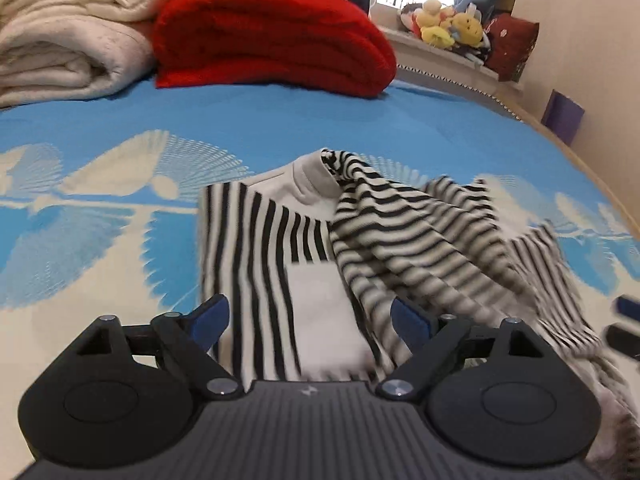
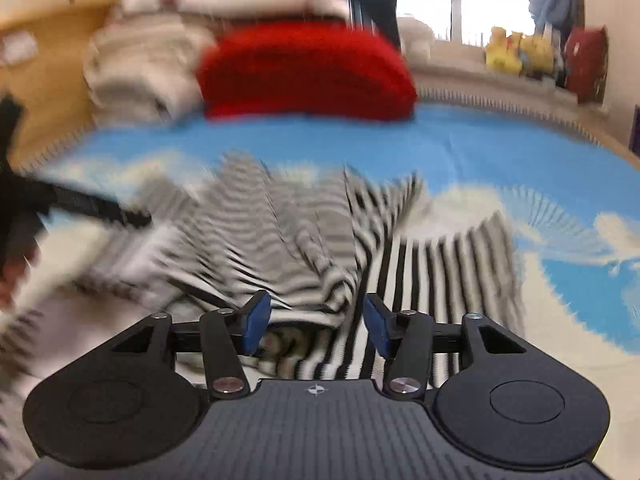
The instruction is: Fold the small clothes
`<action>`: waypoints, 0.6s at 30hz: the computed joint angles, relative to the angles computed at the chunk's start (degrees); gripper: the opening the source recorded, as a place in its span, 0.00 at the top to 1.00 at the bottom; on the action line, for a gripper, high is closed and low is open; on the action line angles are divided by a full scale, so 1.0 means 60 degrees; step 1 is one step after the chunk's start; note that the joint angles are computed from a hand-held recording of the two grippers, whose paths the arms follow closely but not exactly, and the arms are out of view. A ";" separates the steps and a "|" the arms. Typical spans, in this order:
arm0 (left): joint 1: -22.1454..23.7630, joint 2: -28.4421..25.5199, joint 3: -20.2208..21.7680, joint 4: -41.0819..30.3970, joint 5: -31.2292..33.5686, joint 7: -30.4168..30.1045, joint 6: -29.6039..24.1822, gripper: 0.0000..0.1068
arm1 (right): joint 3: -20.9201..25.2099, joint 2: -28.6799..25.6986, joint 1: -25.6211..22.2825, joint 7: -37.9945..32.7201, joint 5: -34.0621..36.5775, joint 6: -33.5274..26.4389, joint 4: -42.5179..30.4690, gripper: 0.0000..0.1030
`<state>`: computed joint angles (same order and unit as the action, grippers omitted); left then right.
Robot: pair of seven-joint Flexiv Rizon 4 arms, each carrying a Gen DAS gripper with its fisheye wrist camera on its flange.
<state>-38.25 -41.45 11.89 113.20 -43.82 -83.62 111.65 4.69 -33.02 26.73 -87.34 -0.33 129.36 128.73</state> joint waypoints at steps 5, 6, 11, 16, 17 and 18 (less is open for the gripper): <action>-0.1252 0.1507 -0.0313 0.2732 -0.0600 -0.0152 0.1872 0.04 | 0.0813 0.2243 0.0370 0.0568 0.1510 0.0945 0.2672 0.25; -0.1573 0.1654 -0.0411 0.3248 -0.0881 -0.0183 0.2342 0.04 | 0.0805 0.2495 0.0947 0.0233 0.2337 0.1303 0.3056 0.23; -0.3434 0.1548 -0.1158 0.4611 -0.3909 0.0215 0.4255 0.04 | 0.1214 0.1897 0.3467 -0.0639 0.6761 0.2797 0.3500 0.15; -0.3877 0.0986 -0.2169 0.4501 -0.5813 0.1170 0.5292 0.04 | 0.1088 0.1901 0.3856 -0.1231 0.7284 0.2583 0.3701 0.16; -0.3875 0.0852 -0.2322 0.4371 -0.6067 0.1507 0.5503 0.04 | 0.1051 0.1959 0.3789 -0.1173 0.7306 0.2367 0.3713 0.16; -0.3886 0.0752 -0.2499 0.4254 -0.6365 0.1823 0.5718 0.04 | 0.1035 0.2057 0.3761 -0.1119 0.7374 0.2244 0.3775 0.16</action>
<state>-61.57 -36.94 -3.10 138.72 -82.01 -72.68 145.95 10.90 -20.68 49.30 -94.06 43.91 142.83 151.38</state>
